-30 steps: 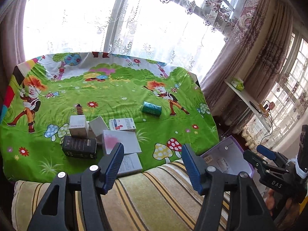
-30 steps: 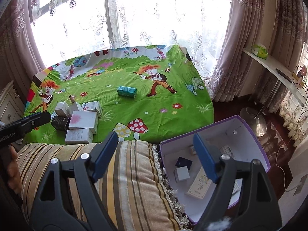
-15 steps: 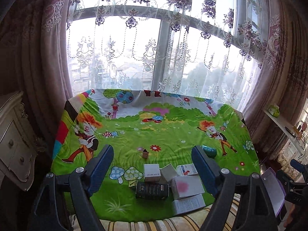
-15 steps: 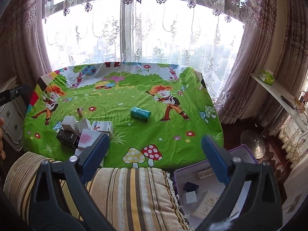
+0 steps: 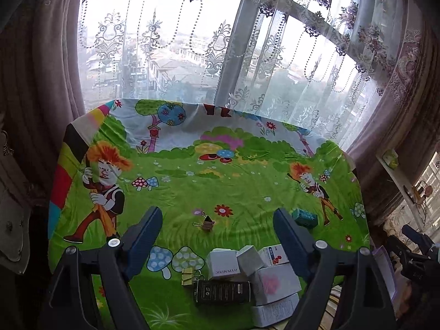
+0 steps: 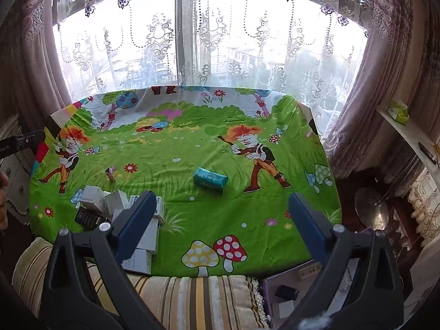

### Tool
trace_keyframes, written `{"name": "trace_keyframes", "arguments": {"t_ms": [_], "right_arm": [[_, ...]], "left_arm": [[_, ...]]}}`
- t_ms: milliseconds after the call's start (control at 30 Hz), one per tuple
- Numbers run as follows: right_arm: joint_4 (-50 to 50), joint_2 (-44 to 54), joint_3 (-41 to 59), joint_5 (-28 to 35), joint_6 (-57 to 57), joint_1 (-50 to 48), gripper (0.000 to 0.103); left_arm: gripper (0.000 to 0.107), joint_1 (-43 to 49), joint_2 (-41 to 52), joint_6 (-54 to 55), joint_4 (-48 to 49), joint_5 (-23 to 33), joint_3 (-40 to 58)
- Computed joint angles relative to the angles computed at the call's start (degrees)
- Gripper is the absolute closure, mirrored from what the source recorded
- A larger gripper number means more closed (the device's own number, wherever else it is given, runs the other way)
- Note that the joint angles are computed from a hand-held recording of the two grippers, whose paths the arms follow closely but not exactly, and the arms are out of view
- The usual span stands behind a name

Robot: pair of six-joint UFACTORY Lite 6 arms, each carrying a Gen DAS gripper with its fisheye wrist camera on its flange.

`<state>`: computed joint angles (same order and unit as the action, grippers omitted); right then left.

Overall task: Organize rigid objects
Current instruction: 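Move both open grippers back over the remaining boxes on the bed, then grasp the small metal binder clip on the sheet with the left gripper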

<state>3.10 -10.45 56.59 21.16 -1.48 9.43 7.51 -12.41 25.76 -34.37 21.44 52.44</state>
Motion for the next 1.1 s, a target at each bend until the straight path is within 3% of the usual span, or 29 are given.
{"name": "trace_keyframes", "arguments": {"t_ms": [133,400,633,1000,1100], "right_arm": [[7.20,8.27,5.20,-0.42,-5.32,-1.66,0.005],[11.51,24.82,16.89,1.21,-6.25,-3.59,0.005],[12.85,37.98,28.77,5.40,-3.16,-3.51,0.005],[10.84,51.59,43.51,10.88,2.60,-3.08,0.005],[11.49,54.70,47.05,12.31,3.20,-3.25,0.005]], "left_arm": [[0.032,0.05,9.58,7.95,-4.40,-0.56,5.02],[0.050,0.59,27.61,19.67,-10.62,0.92,14.14],[0.058,-1.72,38.00,18.06,-3.80,-1.80,19.65],[0.060,-5.44,50.01,11.84,7.63,-2.54,28.69],[0.070,-5.81,52.02,11.99,8.19,-1.51,30.73]]}}
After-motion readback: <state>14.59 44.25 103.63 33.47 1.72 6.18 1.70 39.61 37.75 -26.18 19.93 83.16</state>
